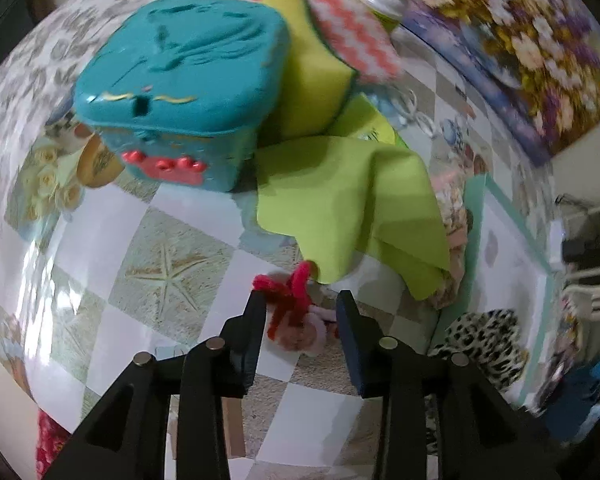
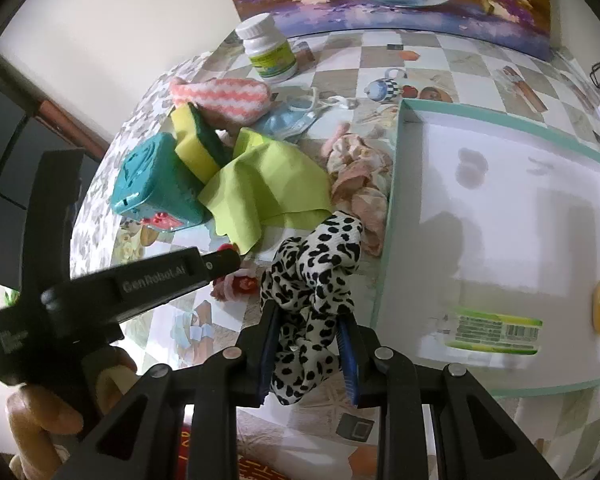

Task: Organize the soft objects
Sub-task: 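Carry the plush and scrunchie into the white tray and release both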

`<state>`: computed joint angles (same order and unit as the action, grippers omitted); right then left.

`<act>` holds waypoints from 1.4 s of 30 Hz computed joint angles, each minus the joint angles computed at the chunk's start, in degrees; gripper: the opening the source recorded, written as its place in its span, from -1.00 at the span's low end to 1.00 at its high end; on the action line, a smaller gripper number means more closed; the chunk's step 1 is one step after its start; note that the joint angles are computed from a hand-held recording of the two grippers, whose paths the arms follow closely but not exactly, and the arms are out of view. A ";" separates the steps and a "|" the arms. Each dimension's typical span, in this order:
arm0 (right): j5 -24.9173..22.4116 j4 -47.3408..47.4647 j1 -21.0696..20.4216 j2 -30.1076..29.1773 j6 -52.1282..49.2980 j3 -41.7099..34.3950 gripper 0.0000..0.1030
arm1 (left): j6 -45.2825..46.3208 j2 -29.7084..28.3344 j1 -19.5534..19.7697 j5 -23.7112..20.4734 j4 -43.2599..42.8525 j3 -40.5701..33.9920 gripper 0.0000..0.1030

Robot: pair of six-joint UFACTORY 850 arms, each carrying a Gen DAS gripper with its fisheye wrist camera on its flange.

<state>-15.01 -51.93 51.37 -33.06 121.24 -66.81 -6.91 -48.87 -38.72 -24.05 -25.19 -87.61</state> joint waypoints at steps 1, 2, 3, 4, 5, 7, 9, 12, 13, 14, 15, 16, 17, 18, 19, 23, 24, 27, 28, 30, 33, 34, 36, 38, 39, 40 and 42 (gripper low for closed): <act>0.07 -0.70 -0.04 0.21 0.93 0.30 -0.42 | -3.34 -0.41 -0.59 -0.48 4.59 -0.63 -0.27; 0.17 -1.29 -0.06 0.36 1.63 0.49 -0.42 | -4.76 -0.78 -0.87 -0.97 6.78 -1.11 -0.27; 0.31 -2.04 -0.08 0.45 2.48 0.66 -0.42 | -5.32 -1.12 -1.06 -1.45 7.92 -1.50 -0.27; 0.32 -2.54 -0.08 0.53 3.08 0.77 -0.42 | -6.34 -1.62 -1.28 -2.31 9.36 -2.08 -0.27; 0.32 -2.82 -0.09 0.64 3.36 0.91 -0.42 | -7.02 -2.05 -1.41 -2.70 10.37 -2.51 -0.27; 0.39 -3.46 -0.11 0.74 4.13 1.10 -0.42 | -8.99 -2.05 -1.93 -2.74 13.91 -2.65 -0.27; 0.52 -3.71 -0.18 0.81 4.58 1.25 -0.42 | -10.09 -2.06 -2.18 -3.00 15.74 -2.71 -0.42; 0.83 -4.71 -0.30 0.97 5.81 1.63 -0.42 | -8.76 -1.78 -1.72 -2.75 13.35 -2.32 -0.52; 0.80 -5.12 -0.30 1.06 6.21 1.72 -0.42 | -8.73 -1.42 -1.41 -2.59 12.58 -1.91 -0.56; 0.70 -5.42 -0.28 1.14 6.49 1.76 -0.42 | -8.90 -0.79 -1.11 -2.28 12.46 -1.11 -0.63; 0.52 -5.92 -0.24 1.27 6.92 1.82 -0.42 | -8.98 -0.20 -0.84 -1.94 12.15 -0.46 -0.63; 0.37 -6.66 -0.19 1.47 7.67 1.97 -0.42 | -9.01 0.46 -0.59 -1.54 11.63 0.18 -0.63; 0.22 -7.45 -0.14 1.64 8.50 2.09 -0.42 | -8.13 1.65 -0.08 -0.71 10.39 1.44 -0.63; 0.03 -8.66 -0.10 1.91 9.81 2.29 -0.42 | -7.51 2.59 0.13 0.23 9.43 2.38 -0.63; -0.14 -10.45 -0.07 2.32 11.66 2.65 -0.42 | -7.06 3.59 0.25 1.12 8.73 3.41 -0.63; -1.30 -17.42 0.10 4.10 19.36 4.21 -0.42 | -3.11 8.74 0.48 6.19 5.20 8.45 -0.63; -1.92 -19.15 0.18 4.72 21.39 4.77 -0.42 | -1.71 9.59 0.47 7.33 4.40 9.27 -0.63; -3.96 -20.54 0.32 5.98 23.69 5.92 -0.42 | -0.17 10.86 -0.62 9.98 4.43 9.75 -0.63; -4.74 -21.15 0.31 6.51 24.95 6.52 -0.42 | -0.40 11.10 -1.08 10.66 5.06 9.77 -0.63; -6.05 -22.32 0.18 7.69 27.53 7.87 -0.42 | 2.08 11.93 -1.75 11.51 3.64 10.33 -0.63; -9.47 -19.12 0.05 9.26 26.66 9.75 -0.42 | 8.20 10.96 -2.51 11.50 -1.62 8.71 -0.62; -10.47 -17.13 -0.12 9.69 25.56 10.37 -0.42 | 9.41 10.84 -2.79 11.43 -2.51 8.35 -0.62; -10.85 -16.70 -0.68 10.75 27.27 12.28 -0.42 | 11.76 9.95 -3.50 11.37 -4.47 7.21 -0.62; -10.81 -16.79 -1.33 11.84 30.19 14.48 -0.42 | 12.64 8.51 -4.45 10.45 -5.23 5.06 -0.62; -10.91 -16.30 -1.68 12.27 31.04 15.42 -0.42 | 12.89 8.09 -4.84 10.06 -5.28 4.36 -0.62; -10.99 -15.32 -2.09 12.70 31.80 16.52 -0.42 | 12.33 7.79 -5.23 9.85 -4.48 3.87 -0.62; -10.74 -13.63 -2.82 13.39 32.88 18.29 -0.42 | 8.55 6.89 -6.32 8.95 -0.01 2.32 -0.62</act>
